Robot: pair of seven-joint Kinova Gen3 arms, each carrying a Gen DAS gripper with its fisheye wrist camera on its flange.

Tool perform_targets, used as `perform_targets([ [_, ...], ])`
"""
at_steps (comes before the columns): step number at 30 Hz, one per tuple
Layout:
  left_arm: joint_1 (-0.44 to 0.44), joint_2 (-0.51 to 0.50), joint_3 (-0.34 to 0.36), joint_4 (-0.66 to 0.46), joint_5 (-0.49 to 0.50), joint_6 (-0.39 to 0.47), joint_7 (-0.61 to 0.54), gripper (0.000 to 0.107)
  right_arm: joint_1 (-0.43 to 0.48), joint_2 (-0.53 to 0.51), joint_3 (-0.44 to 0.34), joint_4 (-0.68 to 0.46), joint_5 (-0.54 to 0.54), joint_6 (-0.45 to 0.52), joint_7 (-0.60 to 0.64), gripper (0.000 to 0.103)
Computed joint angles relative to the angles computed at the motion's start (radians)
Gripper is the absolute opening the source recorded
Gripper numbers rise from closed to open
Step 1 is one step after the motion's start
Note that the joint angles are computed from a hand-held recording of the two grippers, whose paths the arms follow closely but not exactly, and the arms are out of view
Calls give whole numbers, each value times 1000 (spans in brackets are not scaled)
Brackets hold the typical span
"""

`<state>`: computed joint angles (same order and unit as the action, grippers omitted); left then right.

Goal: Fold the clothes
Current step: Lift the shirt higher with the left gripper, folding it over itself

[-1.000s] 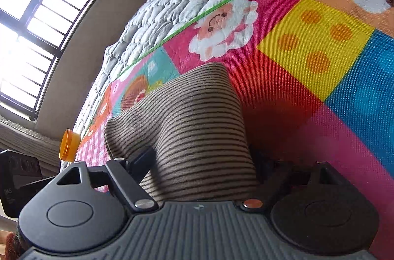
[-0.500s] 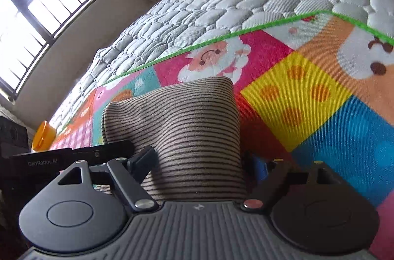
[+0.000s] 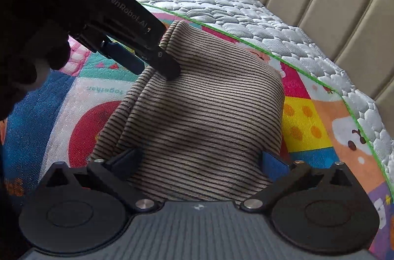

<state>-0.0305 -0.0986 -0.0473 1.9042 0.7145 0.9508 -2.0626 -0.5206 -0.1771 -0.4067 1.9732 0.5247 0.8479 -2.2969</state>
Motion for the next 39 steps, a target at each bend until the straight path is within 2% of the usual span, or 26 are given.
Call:
perform_targets([
  [6, 13, -26, 4, 9, -18, -17, 21, 64, 42, -67, 105, -13, -213, -32, 89, 103],
  [9, 15, -46, -13, 14, -5, 9, 19, 62, 116, -119, 70, -11, -222, -16, 33, 103],
  [12, 2, -61, -63, 23, 73, 96, -6, 62, 211, -158, 39, -10, -204, 1, -64, 103],
  [15, -10, -85, -63, 32, 93, 126, 7, 62, 265, -188, 85, 5, -263, -6, -126, 103],
  [18, 7, -101, -9, 26, 16, 92, 66, 60, 293, -205, 136, 29, -339, -33, -136, 103],
  [20, 29, -95, 15, 28, -26, 85, 103, 53, 314, -208, 142, 39, -364, -44, -138, 103],
  [24, 62, -139, 10, 45, -49, 119, 147, 27, 343, -223, 115, 46, -354, -59, -140, 103],
  [27, 78, -174, 2, 55, -64, 154, 178, 25, 346, -220, 111, 48, -363, -70, -125, 103],
  [32, 98, -163, 61, 40, -188, 127, 255, 27, 338, -211, 114, 46, -380, -75, -98, 103],
  [35, 111, -156, 15, 44, -164, 138, 237, 32, 332, -210, 121, 46, -394, -88, -84, 103],
  [39, 107, -163, -3, 43, -151, 146, 218, 41, 306, -209, 152, 49, -435, -122, -42, 103],
])
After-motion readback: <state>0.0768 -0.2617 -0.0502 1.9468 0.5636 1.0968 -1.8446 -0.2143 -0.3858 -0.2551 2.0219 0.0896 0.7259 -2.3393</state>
